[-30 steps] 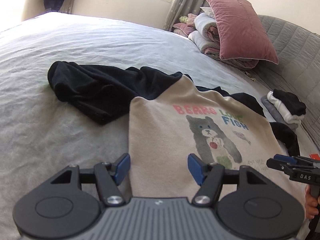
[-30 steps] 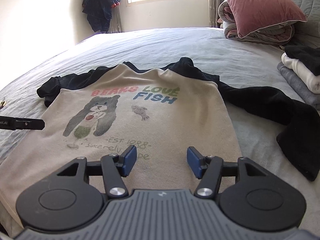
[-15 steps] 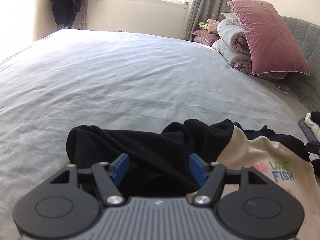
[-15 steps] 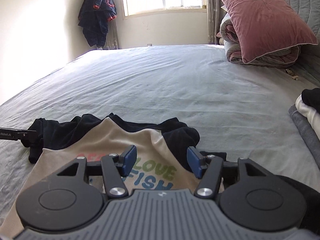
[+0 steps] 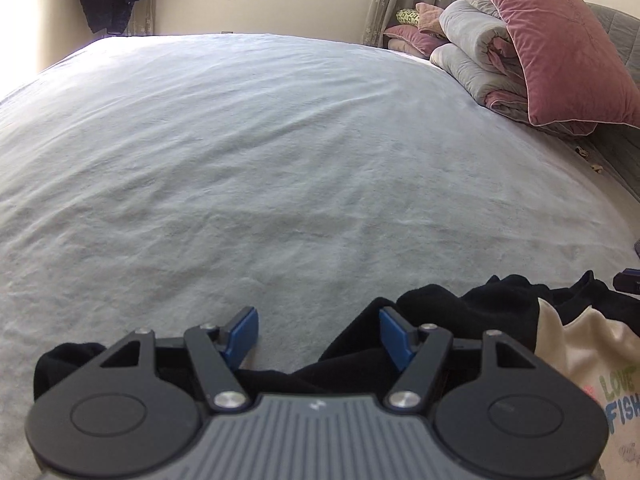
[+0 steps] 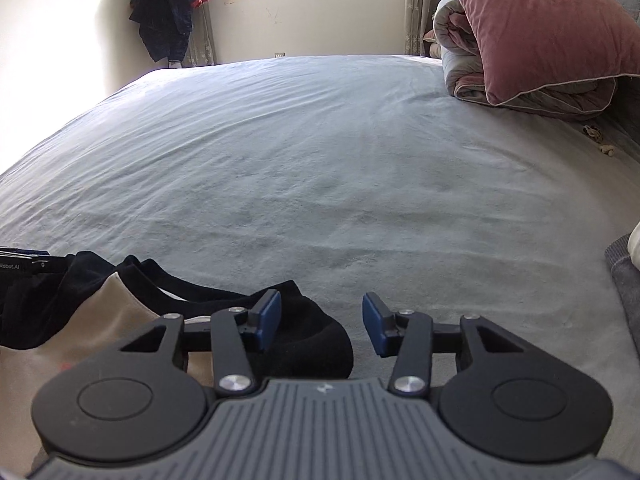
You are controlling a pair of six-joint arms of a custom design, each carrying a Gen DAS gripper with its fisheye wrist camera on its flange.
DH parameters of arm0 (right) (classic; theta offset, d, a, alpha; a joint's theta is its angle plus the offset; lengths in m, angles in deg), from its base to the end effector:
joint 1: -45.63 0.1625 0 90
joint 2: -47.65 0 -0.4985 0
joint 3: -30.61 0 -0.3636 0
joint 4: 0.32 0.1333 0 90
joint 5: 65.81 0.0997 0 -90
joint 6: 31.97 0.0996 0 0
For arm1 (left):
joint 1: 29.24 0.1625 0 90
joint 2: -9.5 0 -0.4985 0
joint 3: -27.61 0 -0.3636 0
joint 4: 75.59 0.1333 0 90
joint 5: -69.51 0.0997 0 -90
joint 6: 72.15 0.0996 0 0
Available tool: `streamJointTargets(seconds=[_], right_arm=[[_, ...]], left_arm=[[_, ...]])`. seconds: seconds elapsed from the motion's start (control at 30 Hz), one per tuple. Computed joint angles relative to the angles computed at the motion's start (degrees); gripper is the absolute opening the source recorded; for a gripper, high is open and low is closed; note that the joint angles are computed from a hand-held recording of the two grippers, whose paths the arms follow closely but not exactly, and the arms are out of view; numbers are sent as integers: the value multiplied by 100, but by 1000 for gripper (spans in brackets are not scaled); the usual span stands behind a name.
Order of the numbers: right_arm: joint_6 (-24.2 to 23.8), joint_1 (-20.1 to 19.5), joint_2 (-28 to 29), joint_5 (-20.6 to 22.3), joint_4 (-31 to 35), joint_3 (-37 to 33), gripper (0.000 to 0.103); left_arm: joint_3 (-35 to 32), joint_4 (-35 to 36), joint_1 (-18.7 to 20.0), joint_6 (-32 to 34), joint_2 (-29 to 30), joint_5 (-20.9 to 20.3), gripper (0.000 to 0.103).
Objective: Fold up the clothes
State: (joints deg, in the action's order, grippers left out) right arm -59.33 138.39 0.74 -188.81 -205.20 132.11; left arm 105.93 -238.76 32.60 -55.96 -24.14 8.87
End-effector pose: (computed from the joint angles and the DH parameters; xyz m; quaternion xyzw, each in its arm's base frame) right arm 0.1114 -0.6686 0.2754 0.0777 -0.8377 0.4181 0.3425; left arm -0.2182 -0.7935 0.1543 0.2961 0.8918 -0.2623 0.2195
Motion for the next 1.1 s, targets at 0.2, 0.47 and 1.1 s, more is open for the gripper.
streamJointTargets(seconds=[0.2,0.47,1.1], right_arm=[[163,-201,136,179,366,-200,42],[-470,-167,168,510,33,20,8],[-2824,122,1619,117,-2509,-1356,5]], left_arm=[[25,144,-12,57,10,-122,48],[623,-964,-152,208,-89,173,7],[398,-3471,-95,1579,445,1343,8]])
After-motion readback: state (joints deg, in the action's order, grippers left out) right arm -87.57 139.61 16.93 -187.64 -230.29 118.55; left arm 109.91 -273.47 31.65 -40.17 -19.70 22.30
